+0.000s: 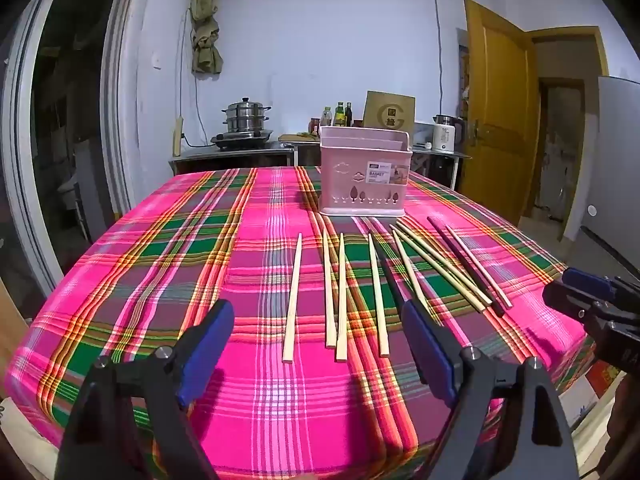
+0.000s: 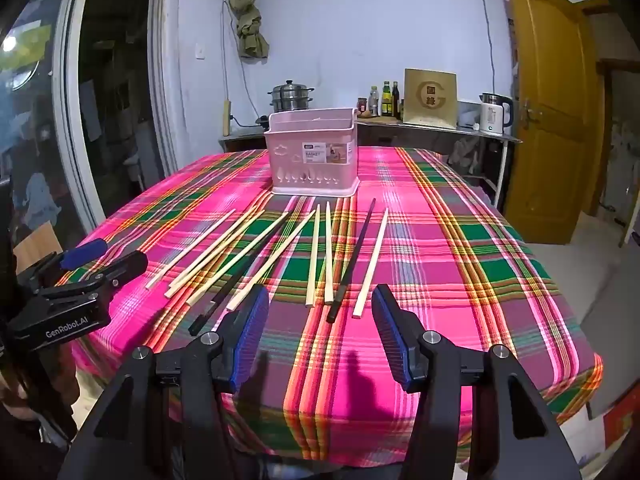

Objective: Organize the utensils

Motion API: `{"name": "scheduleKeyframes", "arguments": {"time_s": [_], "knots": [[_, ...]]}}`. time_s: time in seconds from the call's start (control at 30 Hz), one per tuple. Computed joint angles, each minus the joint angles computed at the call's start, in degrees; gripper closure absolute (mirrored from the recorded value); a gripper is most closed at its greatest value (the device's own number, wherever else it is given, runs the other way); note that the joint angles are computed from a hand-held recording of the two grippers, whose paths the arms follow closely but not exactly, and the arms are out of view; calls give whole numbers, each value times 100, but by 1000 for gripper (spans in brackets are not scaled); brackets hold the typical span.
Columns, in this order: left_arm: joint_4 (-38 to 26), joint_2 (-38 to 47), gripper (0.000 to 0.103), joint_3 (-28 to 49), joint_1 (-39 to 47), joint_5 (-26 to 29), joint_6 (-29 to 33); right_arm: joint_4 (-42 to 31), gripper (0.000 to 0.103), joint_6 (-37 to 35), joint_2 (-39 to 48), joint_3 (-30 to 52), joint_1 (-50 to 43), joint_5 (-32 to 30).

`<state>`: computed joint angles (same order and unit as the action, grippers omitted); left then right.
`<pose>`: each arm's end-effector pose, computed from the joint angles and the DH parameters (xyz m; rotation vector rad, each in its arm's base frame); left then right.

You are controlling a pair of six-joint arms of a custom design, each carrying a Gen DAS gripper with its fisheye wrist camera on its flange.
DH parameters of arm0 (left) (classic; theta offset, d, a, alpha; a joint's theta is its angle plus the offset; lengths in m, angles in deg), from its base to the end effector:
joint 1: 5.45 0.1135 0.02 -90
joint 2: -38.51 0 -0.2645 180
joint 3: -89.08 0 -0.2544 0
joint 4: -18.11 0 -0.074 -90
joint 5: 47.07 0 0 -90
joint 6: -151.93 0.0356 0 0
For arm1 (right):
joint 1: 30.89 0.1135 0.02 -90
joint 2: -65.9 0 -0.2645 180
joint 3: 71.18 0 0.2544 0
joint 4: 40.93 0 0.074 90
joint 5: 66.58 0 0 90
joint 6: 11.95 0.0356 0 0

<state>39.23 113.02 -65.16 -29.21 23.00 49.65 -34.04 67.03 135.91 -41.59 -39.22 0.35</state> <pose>0.1992 -0.0744 0.1273 -0.0117 2.0221 -0.0405 0.2120 -0.0169 0.1381 -0.2794 2.0940 0.2330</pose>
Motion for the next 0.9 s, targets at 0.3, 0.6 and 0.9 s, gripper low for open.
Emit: {"name": "scheduleKeyframes", "arguments": {"time_s": [0.3, 0.6, 0.9], "knots": [[-189, 10, 16, 30, -100, -166, -37, -34, 49, -59, -117, -31, -115, -101], [-280, 22, 16, 85, -146, -170, -169, -12, 49, 6, -162, -47, 8, 19], [-308, -6, 16, 86, -153, -171, -182, -46, 49, 5, -213, -50, 26, 40]]}}
